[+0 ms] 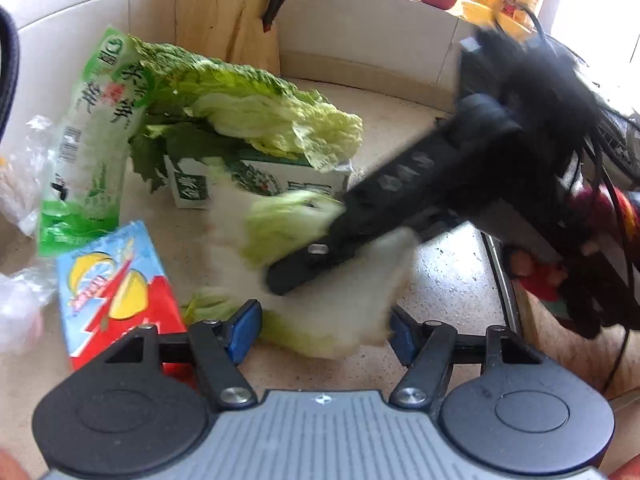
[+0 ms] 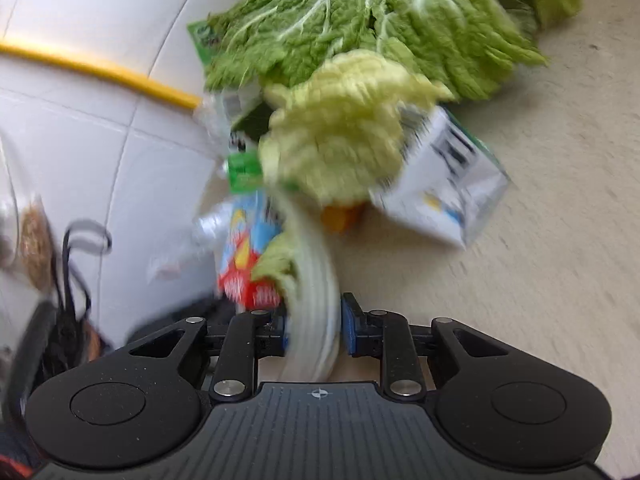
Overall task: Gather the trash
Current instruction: 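Grasp a green cabbage leaf with the left gripper while the right gripper holds its leaf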
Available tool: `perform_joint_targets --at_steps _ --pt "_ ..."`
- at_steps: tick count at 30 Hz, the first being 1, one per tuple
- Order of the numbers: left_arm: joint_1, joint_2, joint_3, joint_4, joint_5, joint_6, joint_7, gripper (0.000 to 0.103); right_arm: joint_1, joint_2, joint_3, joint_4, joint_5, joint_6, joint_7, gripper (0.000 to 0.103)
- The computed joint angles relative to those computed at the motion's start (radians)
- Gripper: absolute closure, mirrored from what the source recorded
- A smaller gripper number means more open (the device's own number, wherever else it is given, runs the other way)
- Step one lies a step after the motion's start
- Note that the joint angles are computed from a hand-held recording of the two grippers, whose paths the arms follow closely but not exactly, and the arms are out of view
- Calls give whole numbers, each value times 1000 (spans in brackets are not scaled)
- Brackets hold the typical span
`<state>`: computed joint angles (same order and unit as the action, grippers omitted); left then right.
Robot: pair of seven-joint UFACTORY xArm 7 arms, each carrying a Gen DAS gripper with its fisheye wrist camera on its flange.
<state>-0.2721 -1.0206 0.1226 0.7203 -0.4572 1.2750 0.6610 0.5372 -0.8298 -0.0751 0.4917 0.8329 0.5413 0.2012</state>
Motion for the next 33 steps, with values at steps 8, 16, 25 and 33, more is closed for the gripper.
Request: perform_joint_targets --at_steps 8,16,25,33 --pt "-62 -3 9 97 -4 58 108 41 -47 -111 70 -86 5 -43 196 82" --pt "-112 104 -17 232 1 87 239 39 -98 -442 156 -265 -52 -92 475 82" --pt "-123 443 -133 474 24 -129 345 32 -267 -1016 133 -440 -252 203 771 85" --pt "-65 830 -317 717 331 -187 166 32 -257 -1161 137 -483 -342 233 887 85"
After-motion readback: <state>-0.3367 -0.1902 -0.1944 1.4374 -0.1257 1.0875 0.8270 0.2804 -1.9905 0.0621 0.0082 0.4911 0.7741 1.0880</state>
